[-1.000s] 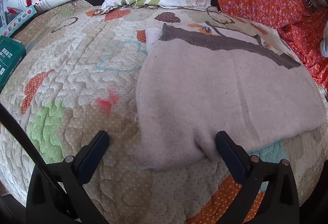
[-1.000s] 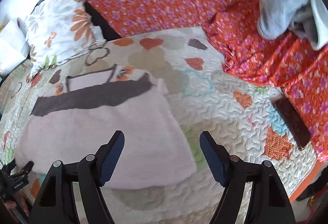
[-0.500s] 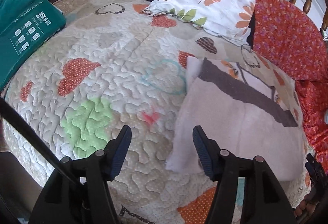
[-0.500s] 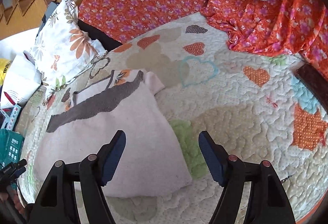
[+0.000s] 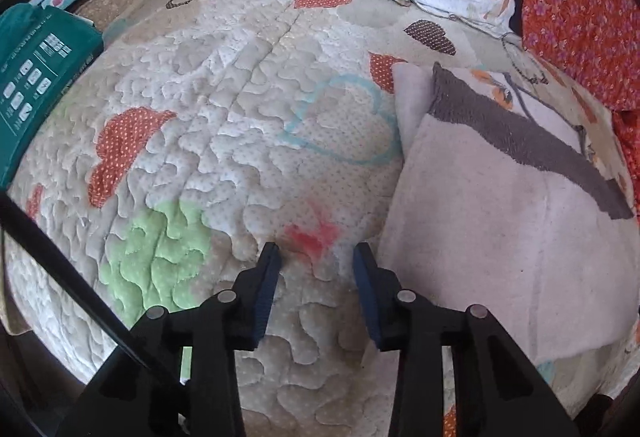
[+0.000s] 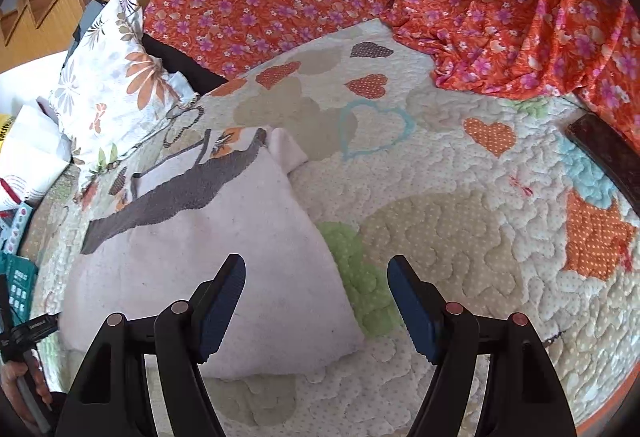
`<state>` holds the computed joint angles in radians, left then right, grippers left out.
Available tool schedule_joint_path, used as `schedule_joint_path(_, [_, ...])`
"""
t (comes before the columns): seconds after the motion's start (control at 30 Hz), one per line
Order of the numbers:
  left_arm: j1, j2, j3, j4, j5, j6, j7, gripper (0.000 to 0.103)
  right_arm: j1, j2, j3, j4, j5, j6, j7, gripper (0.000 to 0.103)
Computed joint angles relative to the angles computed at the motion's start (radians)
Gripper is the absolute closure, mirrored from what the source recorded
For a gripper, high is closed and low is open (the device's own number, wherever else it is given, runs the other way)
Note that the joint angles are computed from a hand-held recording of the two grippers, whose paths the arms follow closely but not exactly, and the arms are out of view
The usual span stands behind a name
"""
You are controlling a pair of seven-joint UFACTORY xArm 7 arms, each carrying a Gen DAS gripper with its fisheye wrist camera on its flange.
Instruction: Fold small clothes
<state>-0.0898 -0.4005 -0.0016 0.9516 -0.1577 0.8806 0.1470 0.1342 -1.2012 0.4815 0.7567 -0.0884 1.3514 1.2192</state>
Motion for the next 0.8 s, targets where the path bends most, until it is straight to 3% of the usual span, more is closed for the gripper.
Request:
schedule_joint_path(0.17, [-0.031, -0.022, 0.082, -0.022, -0.172, 0.000, 0.105, 0.065, -0.026, 0.068, 0.026, 0.083, -0.052, 0.056, -0.054, 0.025])
schedule_joint_path(0.27, [-0.036, -0.053, 0.102, -0.061, -0.247, -0.021, 0.156, 0.064, -0.043, 0.148, -0.002, 0.131, -0.095, 0.026, -0.126, 0.039])
schedule_joint_path(0.5, [-0.043, -0.093, 0.091, -0.109, -0.271, -0.070, 0.214, 0.057, -0.058, 0.285, -0.227, 0.066, -0.022, -0.232, -0.158, 0.040])
schedule_joint_path(0.53, [-0.043, -0.094, 0.088, -0.112, -0.268, -0.074, 0.216, 0.057, -0.050, 0.315, -0.262, 0.052, 0.008, -0.253, -0.172, 0.045])
schedule_joint_path(0.57, [-0.043, -0.095, 0.087, -0.115, -0.267, -0.079, 0.216, 0.056, -0.043, 0.336, -0.290, 0.039, 0.032, -0.274, -0.186, 0.084])
schedule_joint_path(0.6, [-0.043, -0.098, 0.086, -0.120, -0.265, -0.085, 0.217, 0.056, -0.035, 0.355, -0.322, 0.027, 0.057, -0.294, -0.209, 0.094])
schedule_joint_path(0.67, [-0.045, -0.096, 0.088, -0.124, -0.266, -0.093, 0.219, 0.054, -0.084, 0.385, -0.311, 0.043, 0.021, -0.251, -0.207, 0.096])
schedule_joint_path(0.77, [-0.045, -0.085, 0.090, -0.122, -0.272, -0.098, 0.210, 0.052, -0.183, 0.480, -0.220, 0.159, -0.168, 0.002, -0.210, 0.098])
schedule_joint_path(0.8, [-0.046, -0.085, 0.091, -0.122, -0.273, -0.099, 0.212, 0.052, -0.200, 0.472, -0.207, 0.168, -0.193, 0.033, -0.211, 0.097])
